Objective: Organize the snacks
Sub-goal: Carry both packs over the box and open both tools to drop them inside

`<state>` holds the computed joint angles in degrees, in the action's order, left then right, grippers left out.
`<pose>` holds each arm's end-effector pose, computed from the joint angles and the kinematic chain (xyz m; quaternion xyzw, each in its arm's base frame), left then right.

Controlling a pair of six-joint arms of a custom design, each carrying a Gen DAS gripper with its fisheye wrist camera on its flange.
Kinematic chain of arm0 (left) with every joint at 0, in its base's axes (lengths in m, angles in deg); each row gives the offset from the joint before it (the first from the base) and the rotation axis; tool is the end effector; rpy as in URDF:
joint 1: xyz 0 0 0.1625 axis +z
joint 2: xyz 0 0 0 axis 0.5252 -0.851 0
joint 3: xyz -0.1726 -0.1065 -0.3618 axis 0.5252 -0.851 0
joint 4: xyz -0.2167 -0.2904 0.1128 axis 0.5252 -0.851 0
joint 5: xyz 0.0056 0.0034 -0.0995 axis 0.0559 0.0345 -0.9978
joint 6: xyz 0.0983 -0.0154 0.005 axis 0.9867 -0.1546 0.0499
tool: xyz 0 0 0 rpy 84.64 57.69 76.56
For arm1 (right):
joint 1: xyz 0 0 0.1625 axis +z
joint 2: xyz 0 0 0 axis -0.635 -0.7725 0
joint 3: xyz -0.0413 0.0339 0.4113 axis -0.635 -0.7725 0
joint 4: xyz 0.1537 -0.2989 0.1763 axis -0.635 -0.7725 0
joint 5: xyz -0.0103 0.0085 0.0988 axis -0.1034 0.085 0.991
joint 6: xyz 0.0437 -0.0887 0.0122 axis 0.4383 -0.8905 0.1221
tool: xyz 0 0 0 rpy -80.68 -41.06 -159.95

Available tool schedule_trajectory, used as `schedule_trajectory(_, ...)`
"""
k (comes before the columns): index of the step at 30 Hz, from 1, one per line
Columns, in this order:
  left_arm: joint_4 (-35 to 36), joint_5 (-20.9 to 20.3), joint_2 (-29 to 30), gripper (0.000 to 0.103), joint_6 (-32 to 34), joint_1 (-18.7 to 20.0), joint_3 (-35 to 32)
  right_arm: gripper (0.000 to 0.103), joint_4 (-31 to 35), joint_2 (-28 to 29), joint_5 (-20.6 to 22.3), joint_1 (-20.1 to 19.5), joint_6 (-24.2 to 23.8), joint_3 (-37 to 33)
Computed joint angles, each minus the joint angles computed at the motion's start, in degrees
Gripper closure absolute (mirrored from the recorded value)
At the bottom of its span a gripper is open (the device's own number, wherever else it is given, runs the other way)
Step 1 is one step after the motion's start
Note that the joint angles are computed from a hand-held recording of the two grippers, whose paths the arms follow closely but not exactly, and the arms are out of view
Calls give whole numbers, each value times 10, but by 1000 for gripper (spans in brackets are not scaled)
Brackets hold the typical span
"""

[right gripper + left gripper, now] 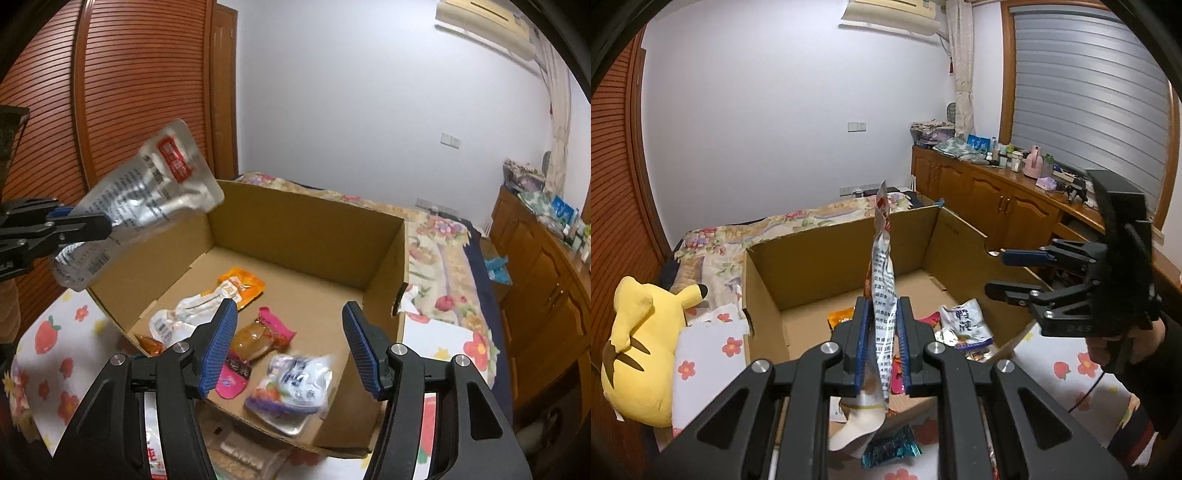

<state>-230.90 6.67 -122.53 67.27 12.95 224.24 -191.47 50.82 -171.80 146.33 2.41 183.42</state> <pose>-0.1101 -0.3988 0.1779 0.2760 0.8370 -0.3886 0.2686 0.2548 -0.4741 0.0171 0.4187 -0.8339 0.2982 0.2010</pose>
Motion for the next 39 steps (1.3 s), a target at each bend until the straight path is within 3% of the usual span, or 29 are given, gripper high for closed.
schedule_trajectory(10,-5,1,31,91,30,25,-43,41,0,-18,31,-9,1,19)
schedule_trajectory(25,6,16,71,90,27,49,-80,38,-4,-22,43,-17,0,37)
schedule_trajectory(39,-11,32,61,86,7,12,-36,37,-30,-32,28,-3,12,67)
